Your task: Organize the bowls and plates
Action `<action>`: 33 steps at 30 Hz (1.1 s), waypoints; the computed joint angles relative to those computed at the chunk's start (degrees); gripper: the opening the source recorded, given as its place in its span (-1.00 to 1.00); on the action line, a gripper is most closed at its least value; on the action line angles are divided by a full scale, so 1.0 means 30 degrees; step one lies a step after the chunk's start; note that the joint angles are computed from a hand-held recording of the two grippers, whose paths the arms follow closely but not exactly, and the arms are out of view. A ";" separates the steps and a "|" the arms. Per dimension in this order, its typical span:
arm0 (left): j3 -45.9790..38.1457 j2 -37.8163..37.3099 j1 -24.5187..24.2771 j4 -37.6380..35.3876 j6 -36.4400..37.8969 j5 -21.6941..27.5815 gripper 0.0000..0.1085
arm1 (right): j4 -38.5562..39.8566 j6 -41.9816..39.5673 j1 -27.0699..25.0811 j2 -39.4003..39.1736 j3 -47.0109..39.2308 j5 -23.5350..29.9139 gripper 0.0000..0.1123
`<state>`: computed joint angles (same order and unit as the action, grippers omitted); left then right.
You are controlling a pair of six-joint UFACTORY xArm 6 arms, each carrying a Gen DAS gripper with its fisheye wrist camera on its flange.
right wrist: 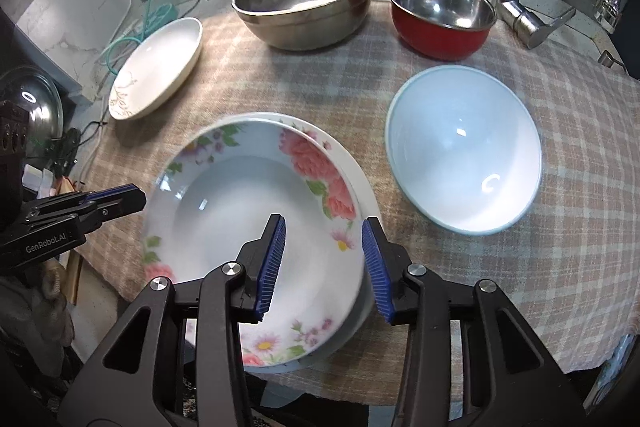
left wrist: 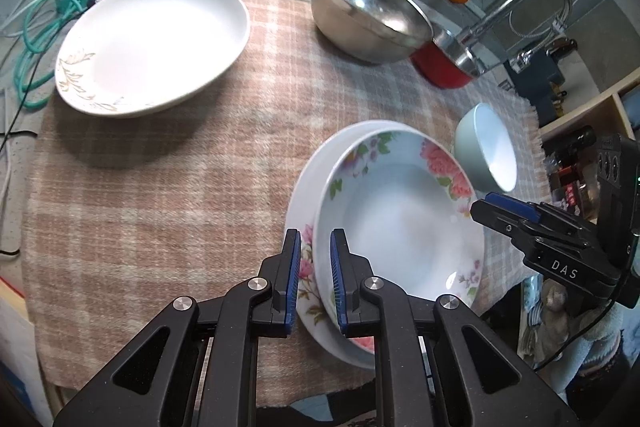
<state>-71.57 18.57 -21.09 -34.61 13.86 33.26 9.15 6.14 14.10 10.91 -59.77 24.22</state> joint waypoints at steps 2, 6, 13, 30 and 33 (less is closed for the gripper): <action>0.0054 -0.0156 0.0246 -0.0143 0.0174 -0.0023 -0.75 | 0.0858 -0.0534 0.0146 -0.0023 -0.0176 -0.0105 -0.26; 0.0002 -0.0370 0.1068 -0.0495 0.0542 0.0003 -0.75 | 0.2603 -0.1651 0.0659 0.0333 -0.1116 -0.0296 -0.26; -0.1172 0.0198 0.3101 -0.0161 0.0601 -0.0079 -0.75 | 0.4538 -0.2840 0.1627 0.2073 -0.3825 0.0072 -0.26; -0.9310 0.6325 0.6087 0.2519 -0.0328 0.2081 -0.75 | 0.4825 -0.1414 0.2349 0.8391 -1.2324 0.2753 -0.26; -1.0764 0.7371 0.6227 0.3095 -0.0784 0.2621 -0.75 | 0.4496 -0.0790 0.2184 0.9514 -1.3710 0.3317 -0.26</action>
